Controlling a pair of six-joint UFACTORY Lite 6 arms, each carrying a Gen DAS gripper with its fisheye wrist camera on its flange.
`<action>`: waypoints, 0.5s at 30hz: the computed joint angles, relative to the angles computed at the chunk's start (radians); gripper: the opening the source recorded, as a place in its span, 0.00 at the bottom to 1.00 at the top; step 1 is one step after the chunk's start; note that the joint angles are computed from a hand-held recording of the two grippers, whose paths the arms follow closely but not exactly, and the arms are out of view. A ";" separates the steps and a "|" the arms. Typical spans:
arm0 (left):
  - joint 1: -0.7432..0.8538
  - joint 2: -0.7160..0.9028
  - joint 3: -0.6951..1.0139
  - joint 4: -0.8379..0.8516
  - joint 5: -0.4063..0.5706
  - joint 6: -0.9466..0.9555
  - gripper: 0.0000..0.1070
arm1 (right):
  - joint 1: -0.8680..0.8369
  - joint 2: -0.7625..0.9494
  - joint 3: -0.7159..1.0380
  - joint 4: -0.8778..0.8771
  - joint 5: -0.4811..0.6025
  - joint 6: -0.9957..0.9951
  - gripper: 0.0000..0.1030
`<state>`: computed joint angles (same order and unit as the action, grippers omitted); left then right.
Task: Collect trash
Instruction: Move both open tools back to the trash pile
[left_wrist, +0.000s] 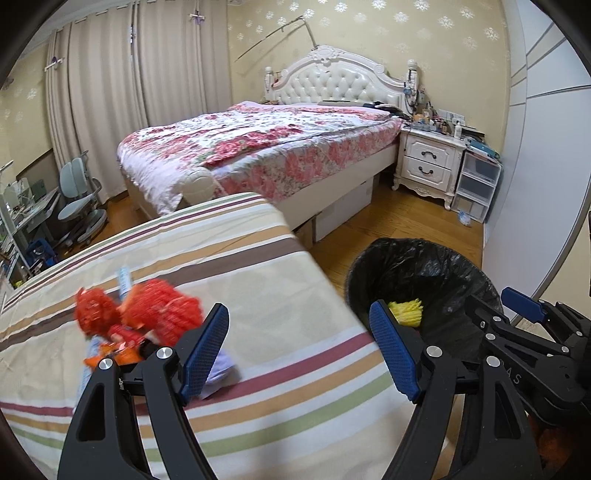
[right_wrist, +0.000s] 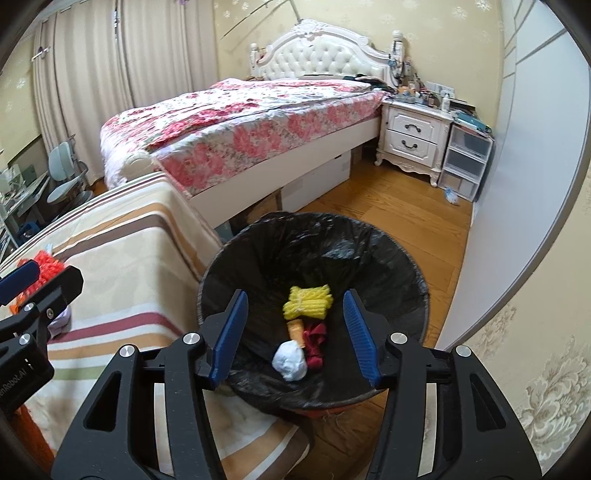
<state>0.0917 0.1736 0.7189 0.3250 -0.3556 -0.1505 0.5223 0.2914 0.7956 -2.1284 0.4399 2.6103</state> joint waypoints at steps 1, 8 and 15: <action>0.025 -0.017 -0.020 0.024 -0.005 -0.013 0.71 | 0.021 0.007 0.009 0.016 0.001 -0.009 0.51; 0.190 -0.088 -0.113 0.154 -0.038 -0.068 0.71 | 0.154 0.051 0.065 0.090 0.008 -0.053 0.51; 0.395 -0.078 -0.124 0.336 -0.066 -0.174 0.71 | 0.249 0.108 0.149 0.150 -0.006 -0.109 0.51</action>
<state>0.4871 0.0953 0.5952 0.6611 -0.4213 -0.3242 0.7718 0.3997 0.9444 -1.9781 0.4336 2.5013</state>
